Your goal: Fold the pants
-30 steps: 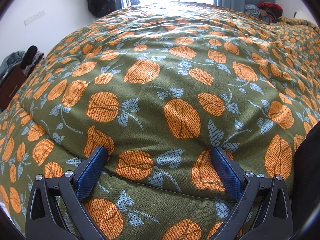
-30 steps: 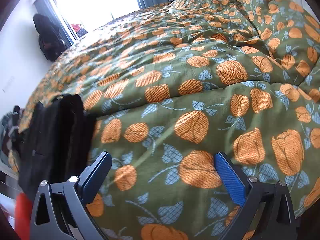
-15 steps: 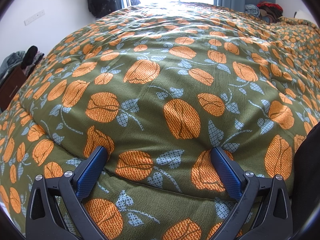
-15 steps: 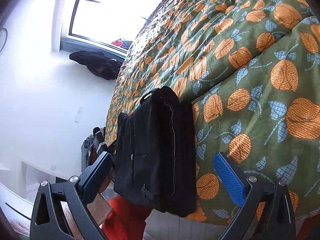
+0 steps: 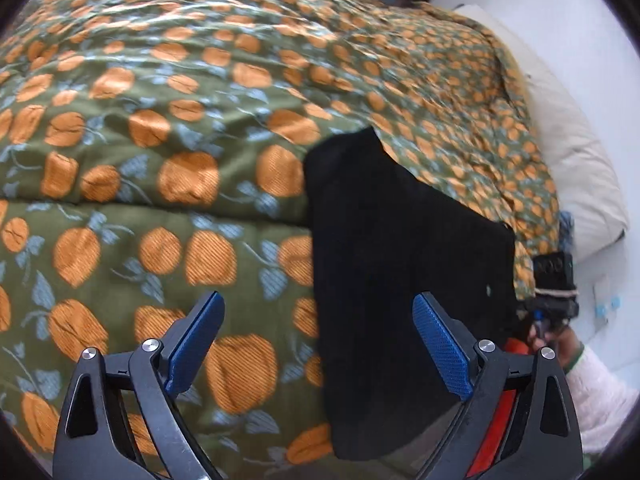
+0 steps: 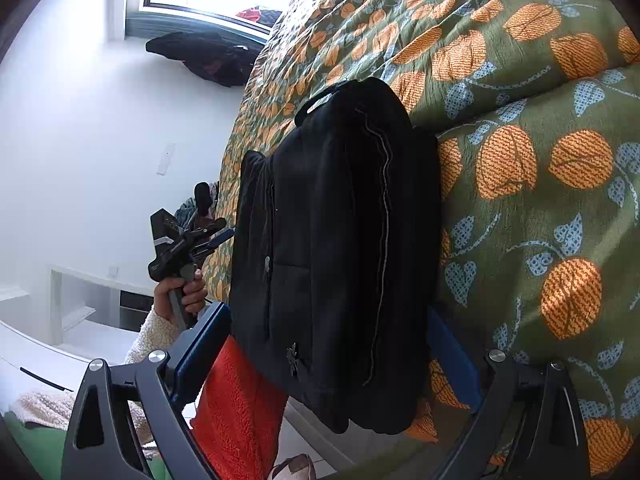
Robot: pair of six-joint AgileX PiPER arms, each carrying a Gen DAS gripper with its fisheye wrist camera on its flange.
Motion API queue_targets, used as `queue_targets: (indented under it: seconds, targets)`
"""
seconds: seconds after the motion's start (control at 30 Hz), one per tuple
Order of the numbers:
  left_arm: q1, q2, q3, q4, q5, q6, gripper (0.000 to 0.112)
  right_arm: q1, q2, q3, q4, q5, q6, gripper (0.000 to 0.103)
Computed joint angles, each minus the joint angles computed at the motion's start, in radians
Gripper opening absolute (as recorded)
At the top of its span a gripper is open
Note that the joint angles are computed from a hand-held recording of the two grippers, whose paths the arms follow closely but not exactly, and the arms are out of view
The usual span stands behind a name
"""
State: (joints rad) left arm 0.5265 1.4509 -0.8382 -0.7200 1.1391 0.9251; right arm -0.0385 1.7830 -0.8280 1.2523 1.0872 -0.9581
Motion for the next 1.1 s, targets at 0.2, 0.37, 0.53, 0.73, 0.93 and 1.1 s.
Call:
queue_targets:
  seconds: [0.2,0.37,0.53,0.73,0.93,1.1]
  targets:
    - [-0.300,-0.044,0.154,0.047,-0.231,-0.151,0.076,0.163,0.076,-0.140,-0.086,-0.102,0.131,0.083]
    - [-0.294,-0.130,0.095,0.006,-0.135,-0.229,0.019,0.319,-0.054,-0.211,-0.330,-0.226,0.298,0.039]
    - [-0.400,-0.194,-0.096,0.017,-0.110,-0.323,0.019,0.413,-0.129,-0.334,-0.434,-0.243,0.390,0.033]
    - [-0.461,0.001,-0.431,0.034,-0.242,-0.396,0.019,0.385,0.041,-0.745,-0.540,-0.222,0.461,0.033]
    - [-0.587,0.289,-0.597,0.356,-0.394,-0.645,0.040,0.274,0.428,-1.315,-0.635,-0.027,0.611,0.038]
    - [-0.635,0.420,-0.501,0.617,-0.496,-0.839,0.054,0.241,0.660,-1.466,-0.956,0.108,0.907,0.059]
